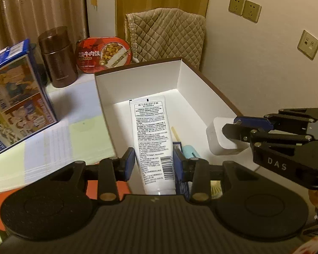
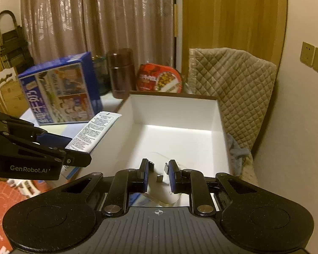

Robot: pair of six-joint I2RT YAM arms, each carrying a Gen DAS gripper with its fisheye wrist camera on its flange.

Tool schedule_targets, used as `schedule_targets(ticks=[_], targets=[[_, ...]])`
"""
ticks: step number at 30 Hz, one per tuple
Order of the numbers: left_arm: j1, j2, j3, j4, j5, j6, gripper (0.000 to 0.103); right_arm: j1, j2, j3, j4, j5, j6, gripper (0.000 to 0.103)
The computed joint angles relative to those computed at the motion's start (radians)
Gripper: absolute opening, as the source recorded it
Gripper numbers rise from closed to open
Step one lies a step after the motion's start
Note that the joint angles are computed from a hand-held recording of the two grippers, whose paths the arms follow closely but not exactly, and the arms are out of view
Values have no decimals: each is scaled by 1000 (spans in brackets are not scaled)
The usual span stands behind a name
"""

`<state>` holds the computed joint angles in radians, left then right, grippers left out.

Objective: Organize rigid objects
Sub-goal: 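Carry the white tube and white plug toward the cardboard box with both tools, then open the left tool to drop the tube while the right tool releases the plug into the box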

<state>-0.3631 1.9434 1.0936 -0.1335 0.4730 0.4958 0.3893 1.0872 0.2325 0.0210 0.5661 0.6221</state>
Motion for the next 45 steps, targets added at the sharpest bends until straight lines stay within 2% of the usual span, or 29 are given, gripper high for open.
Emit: schedule_targets(ticks=[6,12,19,32,41,45], targets=[[-55,84,90,4,-60,-48,34,-187,61,-30,141,-122,-123,16],[-94,169,192,-17,-118,-70,34,-344,216,-13,296,-239,-233,16],[-125,280,328,-63,-179,-85,34,-465,396,31,415,-334,-306,16],[-156,441,523,-148,-220,-84,34,-546,567,112,470,-391,-371,16],[-163,463,558,-153,-225,-87,35,-569,613,139,480,-406,-386,16],[-161,461,557,-155,-222,-87,39,-578,636,150,495,-412,-386,16]])
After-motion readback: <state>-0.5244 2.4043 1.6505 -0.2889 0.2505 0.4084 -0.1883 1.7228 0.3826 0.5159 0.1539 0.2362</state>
